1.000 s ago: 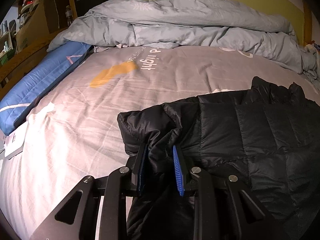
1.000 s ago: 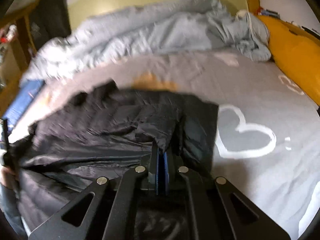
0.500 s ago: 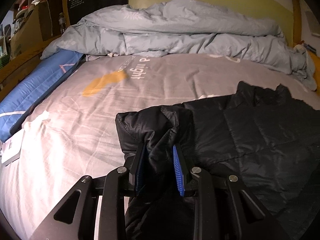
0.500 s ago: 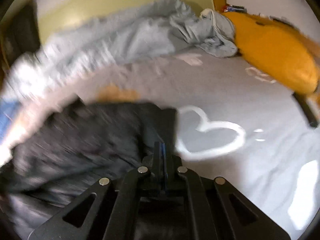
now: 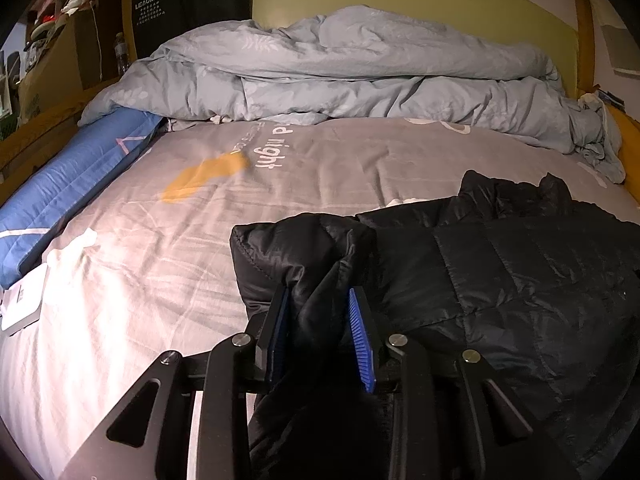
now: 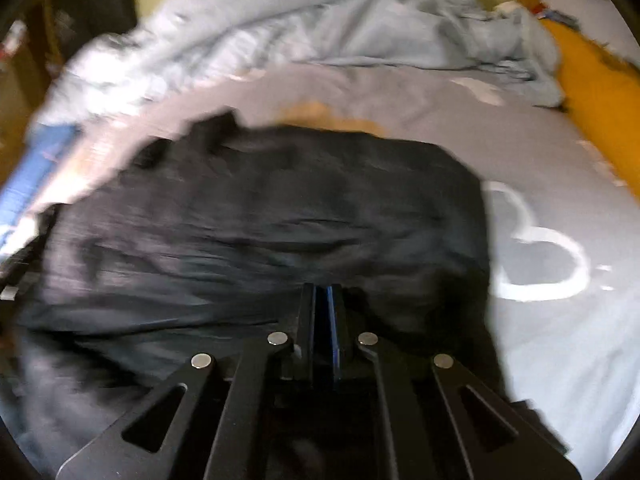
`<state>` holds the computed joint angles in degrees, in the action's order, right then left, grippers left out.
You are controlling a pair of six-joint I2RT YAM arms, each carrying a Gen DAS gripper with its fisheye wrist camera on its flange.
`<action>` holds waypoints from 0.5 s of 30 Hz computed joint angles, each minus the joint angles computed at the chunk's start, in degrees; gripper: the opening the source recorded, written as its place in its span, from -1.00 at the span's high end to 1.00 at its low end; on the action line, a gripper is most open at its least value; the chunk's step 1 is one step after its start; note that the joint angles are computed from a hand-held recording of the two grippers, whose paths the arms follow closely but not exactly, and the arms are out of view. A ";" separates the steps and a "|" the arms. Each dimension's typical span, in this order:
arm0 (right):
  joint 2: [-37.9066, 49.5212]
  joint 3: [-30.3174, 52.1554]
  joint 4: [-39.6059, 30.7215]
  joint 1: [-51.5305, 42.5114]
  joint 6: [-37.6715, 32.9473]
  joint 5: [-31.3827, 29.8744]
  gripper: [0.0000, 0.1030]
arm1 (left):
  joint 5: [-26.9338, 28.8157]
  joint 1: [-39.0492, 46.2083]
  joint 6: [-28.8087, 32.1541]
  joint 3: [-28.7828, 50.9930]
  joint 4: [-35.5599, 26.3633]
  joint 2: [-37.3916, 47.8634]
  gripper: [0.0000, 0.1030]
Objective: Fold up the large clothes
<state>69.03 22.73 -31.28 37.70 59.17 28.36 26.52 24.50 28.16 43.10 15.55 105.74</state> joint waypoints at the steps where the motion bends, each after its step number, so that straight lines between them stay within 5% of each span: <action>1: -1.28 -0.83 -0.11 -1.11 -0.19 -0.27 0.96 | -0.18 -0.02 0.05 0.19 -0.04 0.19 0.38; 9: -5.30 -1.15 -3.74 -1.38 0.57 2.17 0.98 | 0.91 0.65 -0.80 -0.81 2.42 -0.27 0.38; 11: -7.61 -0.85 -4.94 0.94 1.89 3.79 0.91 | 3.90 2.12 -1.30 -1.09 2.81 -0.93 0.22; 13: -9.52 -0.33 -6.64 3.78 4.42 6.67 0.82 | 7.41 3.54 -1.53 -2.29 3.77 -2.49 -0.30; 14: -10.01 0.23 -8.08 5.78 6.39 8.59 0.74 | 9.01 4.28 -2.11 -4.07 6.33 -3.90 -0.37; 15: -10.97 0.66 -9.38 7.45 7.81 10.65 0.53 | 9.47 4.53 -2.45 -5.47 8.17 -5.01 -0.48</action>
